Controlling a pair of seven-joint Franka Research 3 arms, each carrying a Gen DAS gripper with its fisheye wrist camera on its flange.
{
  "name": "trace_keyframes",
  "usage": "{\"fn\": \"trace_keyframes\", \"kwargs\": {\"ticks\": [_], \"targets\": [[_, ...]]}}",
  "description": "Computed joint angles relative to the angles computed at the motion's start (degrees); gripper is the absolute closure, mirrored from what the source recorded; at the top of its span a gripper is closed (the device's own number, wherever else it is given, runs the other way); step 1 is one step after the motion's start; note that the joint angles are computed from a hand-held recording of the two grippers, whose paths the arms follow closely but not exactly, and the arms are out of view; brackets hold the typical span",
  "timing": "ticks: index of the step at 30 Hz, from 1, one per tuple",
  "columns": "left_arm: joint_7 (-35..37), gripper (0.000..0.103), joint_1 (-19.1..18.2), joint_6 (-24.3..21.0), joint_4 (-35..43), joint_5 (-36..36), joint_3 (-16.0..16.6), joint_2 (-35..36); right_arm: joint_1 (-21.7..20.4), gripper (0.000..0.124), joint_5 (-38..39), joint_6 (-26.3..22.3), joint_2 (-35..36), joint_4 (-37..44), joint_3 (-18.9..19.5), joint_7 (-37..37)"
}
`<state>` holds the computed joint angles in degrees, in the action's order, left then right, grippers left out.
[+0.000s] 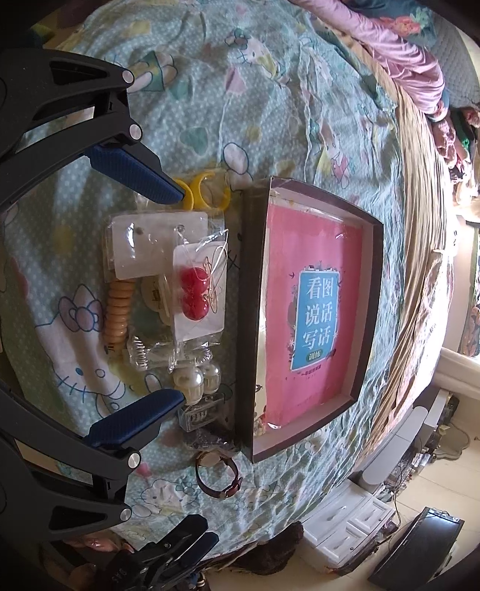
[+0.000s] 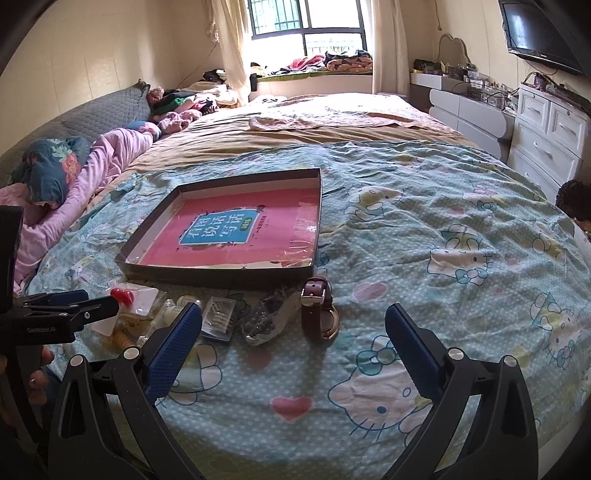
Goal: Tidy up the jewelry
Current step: 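Grasp the brown watch with the right tool while the left grasps the earring packet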
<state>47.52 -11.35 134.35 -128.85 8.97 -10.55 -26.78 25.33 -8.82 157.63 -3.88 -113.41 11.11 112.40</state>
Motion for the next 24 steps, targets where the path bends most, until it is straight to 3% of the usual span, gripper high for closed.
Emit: {"fn": "trace_keyframes", "kwargs": {"ticks": [9, 17, 24], "targets": [[1.6, 0.017, 0.2, -1.4, 2.2, 1.7, -0.6, 3.8, 0.5, 0.029, 3.4, -1.1, 3.5, 1.9, -1.1, -2.1], [0.5, 0.018, 1.1, -1.2, 3.4, 3.1, -0.6, 5.8, 1.4, 0.082, 12.6, -1.7, 7.2, 5.0, -1.9, -8.9], [1.4, 0.018, 1.3, -1.6, 5.3, 3.9, -0.6, 8.5, 1.9, 0.099, 13.1, -0.3, 7.4, 4.9, -2.4, -11.5]]}}
